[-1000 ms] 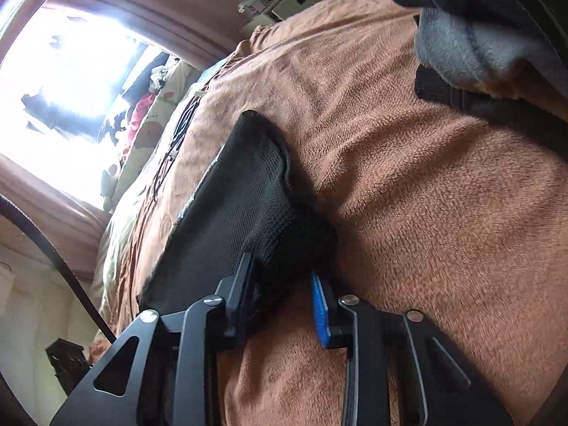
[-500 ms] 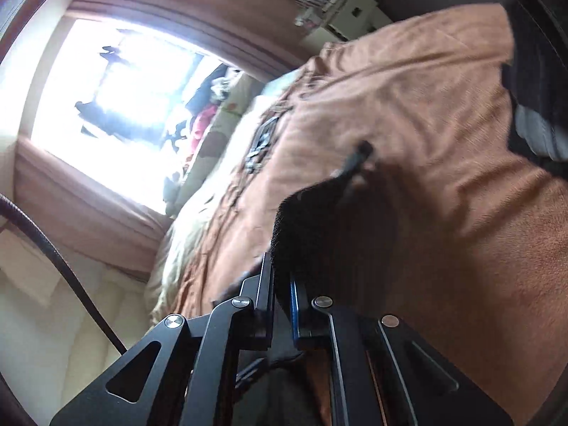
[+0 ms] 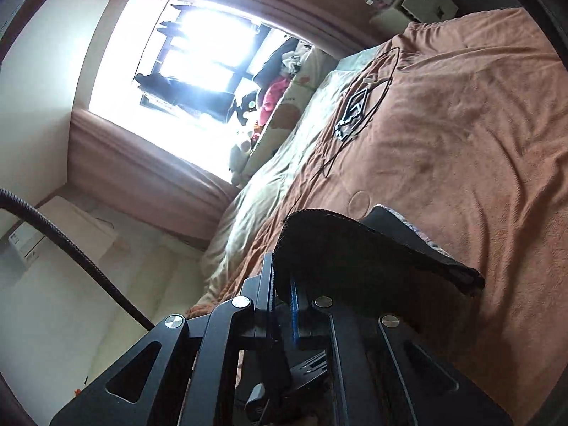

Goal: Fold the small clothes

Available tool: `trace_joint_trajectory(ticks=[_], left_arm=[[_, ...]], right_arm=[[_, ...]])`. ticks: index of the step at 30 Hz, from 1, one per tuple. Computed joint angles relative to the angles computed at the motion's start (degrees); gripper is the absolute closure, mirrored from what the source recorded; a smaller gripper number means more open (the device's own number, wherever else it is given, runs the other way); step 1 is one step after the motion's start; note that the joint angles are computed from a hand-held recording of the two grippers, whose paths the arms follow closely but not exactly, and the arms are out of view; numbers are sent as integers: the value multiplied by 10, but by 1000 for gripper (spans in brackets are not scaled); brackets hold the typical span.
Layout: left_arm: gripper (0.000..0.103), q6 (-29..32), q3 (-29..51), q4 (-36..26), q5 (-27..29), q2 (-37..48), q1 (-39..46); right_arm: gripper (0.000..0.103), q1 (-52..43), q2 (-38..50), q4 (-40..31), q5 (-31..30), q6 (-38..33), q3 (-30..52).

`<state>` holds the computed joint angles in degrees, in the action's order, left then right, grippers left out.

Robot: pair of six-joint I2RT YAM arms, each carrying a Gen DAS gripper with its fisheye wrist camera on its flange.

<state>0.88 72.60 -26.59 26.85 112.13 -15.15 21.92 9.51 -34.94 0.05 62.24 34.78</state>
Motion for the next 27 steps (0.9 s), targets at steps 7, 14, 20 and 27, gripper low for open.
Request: trace_joint_trajectory(ticks=[7,14,20,27], left_arm=[[87,-18,21,7,-2,25,-6],[87,17,-7,-18,22,-4,24],[87,46,4,-59,18,-39,65],[87,68,17,-128,1,-107,116]], right_arm=[[99,-36,11,57,-56,-3,-22],[99,-153,51,127,-189,-18,-60],[99,-44,64,123,-100,-8,-53],[98,45,145,130,-54,16,-33]])
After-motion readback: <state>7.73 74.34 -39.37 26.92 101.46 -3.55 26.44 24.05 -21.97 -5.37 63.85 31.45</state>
